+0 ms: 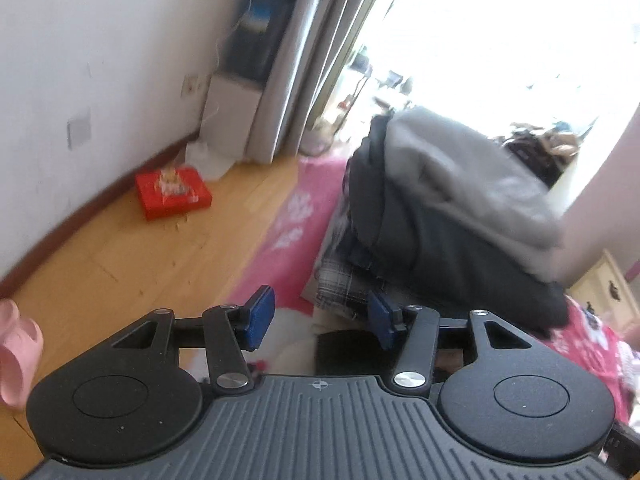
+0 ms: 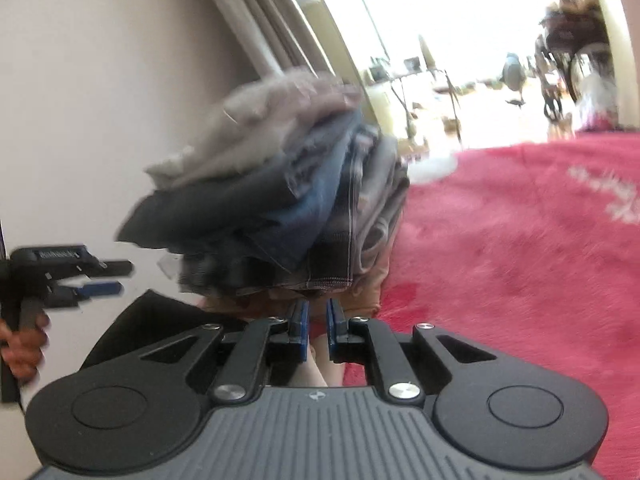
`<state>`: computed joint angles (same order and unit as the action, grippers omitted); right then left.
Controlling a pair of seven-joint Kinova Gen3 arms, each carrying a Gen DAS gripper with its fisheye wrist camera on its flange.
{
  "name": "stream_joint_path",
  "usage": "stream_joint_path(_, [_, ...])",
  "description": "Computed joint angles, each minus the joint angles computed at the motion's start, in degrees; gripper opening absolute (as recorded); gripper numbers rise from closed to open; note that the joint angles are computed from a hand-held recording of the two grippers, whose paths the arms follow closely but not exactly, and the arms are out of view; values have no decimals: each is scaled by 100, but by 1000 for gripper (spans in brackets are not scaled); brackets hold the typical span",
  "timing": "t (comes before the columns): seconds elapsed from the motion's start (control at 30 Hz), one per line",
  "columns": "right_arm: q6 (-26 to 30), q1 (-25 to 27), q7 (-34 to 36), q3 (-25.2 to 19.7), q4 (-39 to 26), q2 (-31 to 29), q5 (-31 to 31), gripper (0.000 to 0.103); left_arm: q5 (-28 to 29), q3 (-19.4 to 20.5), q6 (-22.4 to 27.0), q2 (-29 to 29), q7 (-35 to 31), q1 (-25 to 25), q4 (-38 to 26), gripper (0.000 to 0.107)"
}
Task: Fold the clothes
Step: 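Lower the folded shirt onto the stack of folded clothes and open both tools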
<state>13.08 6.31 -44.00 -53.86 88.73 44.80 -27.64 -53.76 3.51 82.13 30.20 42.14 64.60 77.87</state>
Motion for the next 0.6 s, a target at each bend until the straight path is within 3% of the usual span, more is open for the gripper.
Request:
stream_joint_path(0.1, [664,518,696,-619,237,39,360,10,106,231,429,34,-484,347,-299,54])
stream_joint_path(0.17, [1130,742,1162,-877,363,0,488,10,297,360,384,203,-823,467,-579,54])
stream_joint_path(0.27, [1777,626,1835,-748,492,-223,607,10,669,458,19,464,-1224,553,-881,54])
stream_joint_path(0.33, [1859,431,1969,-506,618,-385,663,10,1007,536,-190,608,-1174,491,-943,55])
stream_joint_path(0.4, [1766,146,1730,24,653,-522,521,7,1423,408,-370,711,-957,529,-945,55])
stream_joint_path(0.47, [1859,153,1325,407,546,-477,92,10,1567,38,-416,629,-548,797,-898,55])
stream_joint_path(0.53, [1784,480,1260,365,678,-497,-318,11,1563,-66,-171,616,-475,895,-1062,55])
stream_joint_path(0.6, [1887,972,1568,-80,833,-442,-414,11,1424,-32,100,705,-766,846,-1331,55])
